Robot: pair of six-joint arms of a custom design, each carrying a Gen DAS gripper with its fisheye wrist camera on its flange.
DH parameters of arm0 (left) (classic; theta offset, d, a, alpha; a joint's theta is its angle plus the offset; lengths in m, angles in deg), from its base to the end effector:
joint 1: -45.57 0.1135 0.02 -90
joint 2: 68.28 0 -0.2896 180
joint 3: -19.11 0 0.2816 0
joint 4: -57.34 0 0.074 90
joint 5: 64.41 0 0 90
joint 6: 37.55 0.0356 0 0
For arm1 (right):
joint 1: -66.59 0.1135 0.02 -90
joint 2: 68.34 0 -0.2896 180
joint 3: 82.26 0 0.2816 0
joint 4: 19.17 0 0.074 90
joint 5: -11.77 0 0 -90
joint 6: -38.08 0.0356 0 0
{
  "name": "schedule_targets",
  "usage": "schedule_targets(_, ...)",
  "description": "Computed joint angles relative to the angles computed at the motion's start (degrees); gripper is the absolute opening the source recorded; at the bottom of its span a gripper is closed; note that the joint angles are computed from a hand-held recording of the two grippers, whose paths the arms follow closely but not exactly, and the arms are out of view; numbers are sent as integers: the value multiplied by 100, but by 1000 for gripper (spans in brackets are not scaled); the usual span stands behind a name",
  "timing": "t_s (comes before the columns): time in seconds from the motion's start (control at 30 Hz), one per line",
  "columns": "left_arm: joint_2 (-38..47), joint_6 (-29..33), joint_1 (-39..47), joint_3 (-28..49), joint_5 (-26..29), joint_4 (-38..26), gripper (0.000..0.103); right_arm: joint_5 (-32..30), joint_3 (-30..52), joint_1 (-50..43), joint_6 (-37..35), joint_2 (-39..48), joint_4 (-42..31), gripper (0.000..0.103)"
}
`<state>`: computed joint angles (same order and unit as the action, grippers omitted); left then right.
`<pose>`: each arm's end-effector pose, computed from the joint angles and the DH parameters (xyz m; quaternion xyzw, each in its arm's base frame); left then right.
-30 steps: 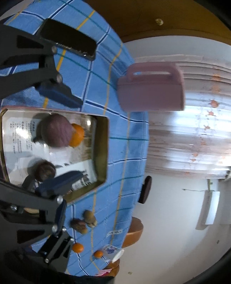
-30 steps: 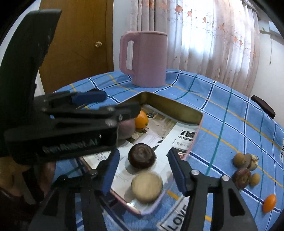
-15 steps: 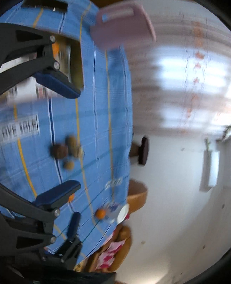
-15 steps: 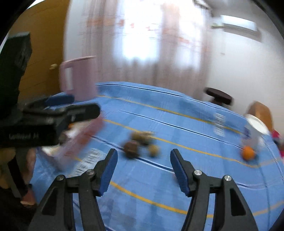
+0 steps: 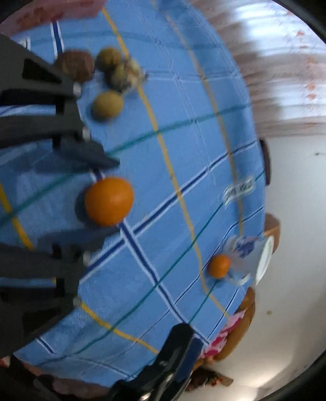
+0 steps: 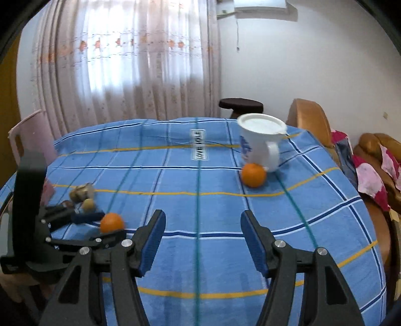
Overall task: Organize fruits
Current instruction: 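Grasp an orange with the left tool while the right tool grasps the orange beside the mug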
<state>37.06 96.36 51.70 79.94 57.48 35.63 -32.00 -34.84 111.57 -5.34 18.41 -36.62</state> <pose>0.3395 0.0175 0.1000 0.3582 0.8719 -0.1598 0.2932 0.2130 0.1765 0.1417 0.1245 0.8797 -0.0739 0.4530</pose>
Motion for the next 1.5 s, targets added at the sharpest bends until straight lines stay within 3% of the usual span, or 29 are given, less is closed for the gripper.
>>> schedule_targets(0.1,21,-44,-175,113,-45,-80,39,-225,-3,-303,-94,-31,5,64)
schedule_targets(0.2,75,-465,-374,517,14,-208,39,-544,98,-761,-287,-64,-82,64)
schedule_targets(0.4,294,-1602,-944,982,-460,796,39,-1481,639,-1981,-752,441,-20,64)
schedule_targets(0.53,885,-2069,-1148,1702,-667,659,39,-1812,1161,-2599,-850,1063,-91,64)
schedule_targets(0.73,1258,-2084,-1150,1975,-626,519,39,-1984,1682,-3106,-865,1764,-113,64)
schedule_targets(0.83,1308,-2035,-1146,2023,-572,431,39,-2098,1809,-3203,-841,1996,-90,49)
schedule_targets(0.87,1281,-2018,-1150,2021,-566,374,39,-2079,1810,-3214,-810,2043,-65,49)
schedule_targets(1.03,862,-1896,-1048,1696,-379,341,39,-2083,1424,-3005,-751,1666,119,48)
schedule_targets(1.27,155,-1446,-476,1008,59,339,39,-1341,912,-1796,-367,758,101,48)
schedule_targets(1.5,-535,-622,360,372,727,19,39,-692,919,-524,67,600,161,48)
